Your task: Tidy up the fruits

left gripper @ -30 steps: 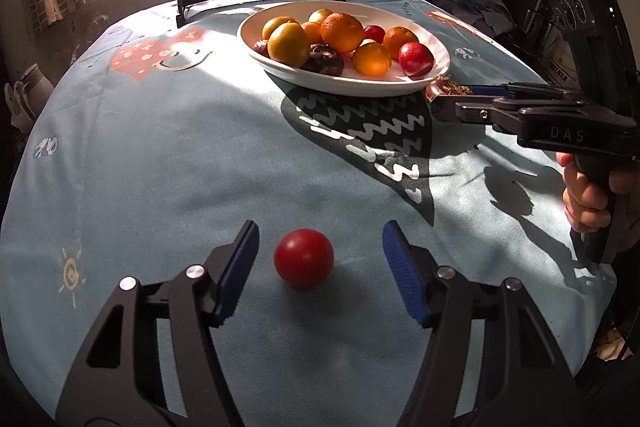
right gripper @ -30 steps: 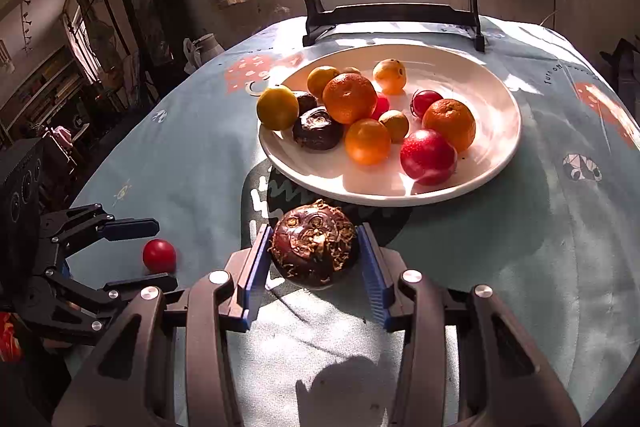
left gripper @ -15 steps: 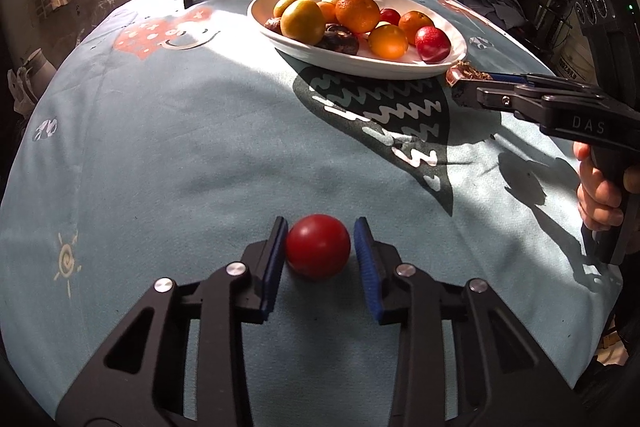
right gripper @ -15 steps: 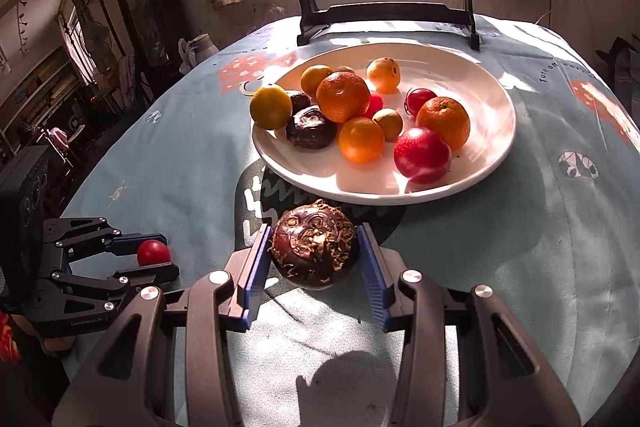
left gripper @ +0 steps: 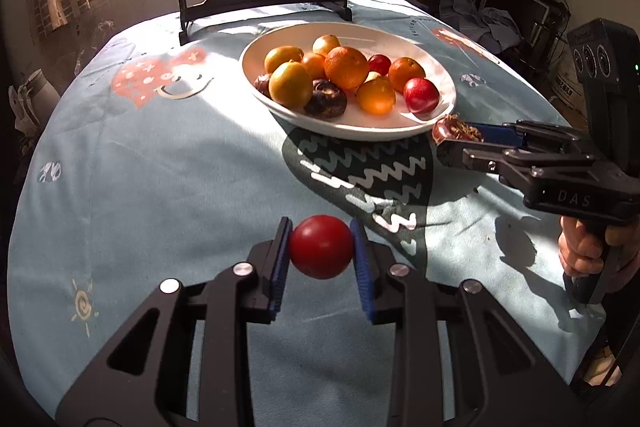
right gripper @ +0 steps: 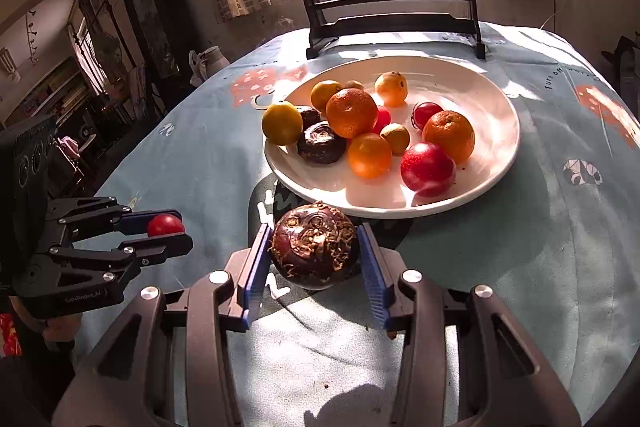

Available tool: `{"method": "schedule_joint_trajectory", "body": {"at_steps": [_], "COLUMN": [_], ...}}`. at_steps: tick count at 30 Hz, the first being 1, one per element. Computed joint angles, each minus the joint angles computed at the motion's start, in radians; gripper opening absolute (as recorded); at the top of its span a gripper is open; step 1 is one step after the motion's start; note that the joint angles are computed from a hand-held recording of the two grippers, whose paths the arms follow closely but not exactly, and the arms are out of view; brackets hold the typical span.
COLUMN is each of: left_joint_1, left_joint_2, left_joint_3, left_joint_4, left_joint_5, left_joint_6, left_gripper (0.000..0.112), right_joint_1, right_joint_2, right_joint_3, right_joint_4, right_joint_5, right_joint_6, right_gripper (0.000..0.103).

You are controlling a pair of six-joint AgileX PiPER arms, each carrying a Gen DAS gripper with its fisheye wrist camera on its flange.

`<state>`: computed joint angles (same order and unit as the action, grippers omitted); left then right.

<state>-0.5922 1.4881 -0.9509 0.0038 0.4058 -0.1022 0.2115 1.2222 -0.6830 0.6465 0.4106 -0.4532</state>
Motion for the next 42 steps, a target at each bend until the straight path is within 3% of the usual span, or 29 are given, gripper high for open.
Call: {"method": "schedule_joint_trajectory", "body": {"at_steps": [4, 10, 14, 18, 19, 20, 21, 22, 25, 26, 27, 32, 34, 37, 42], "left_joint_1": [-0.01, -0.004, -0.001, -0.015, -0.017, -0.024, -0.032, -0.043, -0.068, -0.076, -0.085, -0.138, -0.158, -0.18, -0.238], "left_joint_2": [0.075, 0.265, 0.405, 0.535, 0.552, 0.557, 0.54, 0.507, 0.419, 0.384, 0.338, 0.141, 0.098, 0.067, 0.075], "left_joint_3": [-0.151, -0.446, -0.653, -0.831, -0.853, -0.859, -0.828, -0.772, -0.665, -0.624, -0.564, -0.286, -0.206, -0.113, -0.045], "left_joint_4": [0.019, 0.058, 0.089, 0.188, 0.225, 0.276, 0.344, 0.432, 0.545, 0.565, 0.595, 0.728, 0.757, 0.77, 0.862], "left_joint_5": [0.026, 0.095, 0.152, 0.238, 0.257, 0.272, 0.258, 0.225, 0.216, 0.215, 0.199, 0.133, 0.122, 0.1, 0.134], "left_joint_6": [-0.016, -0.095, -0.14, -0.222, -0.26, -0.311, -0.378, -0.461, -0.541, -0.56, -0.597, -0.792, -0.856, -0.911, -1.02], "left_gripper": [0.03, 0.03, 0.03, 0.031, 0.034, 0.06, 0.084, 0.089, 0.094, 0.096, 0.099, 0.101, 0.101, 0.101, 0.101], "right_joint_1": [-0.007, -0.106, -0.151, -0.196, -0.199, -0.197, -0.196, -0.195, -0.194, -0.187, -0.175, -0.168, -0.164, -0.154, -0.132], "right_joint_2": [-0.015, 0.101, 0.226, 0.328, 0.341, 0.341, 0.331, 0.312, 0.24, 0.213, 0.183, 0.006, -0.037, -0.088, -0.163], "right_joint_3": [-0.001, -0.111, -0.215, -0.298, -0.308, -0.308, -0.3, -0.287, -0.257, -0.251, -0.239, -0.07, -0.014, 0.045, 0.115], "right_joint_4": [-0.067, 0.036, 0.064, 0.145, 0.136, 0.118, 0.103, 0.096, 0.074, 0.009, -0.057, 0.0, -0.039, -0.086, -0.107], "right_joint_5": [-0.074, -0.113, -0.115, -0.061, -0.057, -0.057, -0.06, -0.068, -0.04, -0.018, -0.004, 0.014, 0.023, 0.053, 0.058], "right_joint_6": [0.054, -0.06, -0.103, -0.183, -0.18, -0.17, -0.163, -0.159, -0.18, -0.132, -0.08, -0.223, -0.197, -0.147, -0.111], "right_gripper": [0.044, 0.044, 0.044, 0.044, 0.048, 0.058, 0.066, 0.074, 0.077, 0.093, 0.102, 0.102, 0.102, 0.102, 0.102]}}
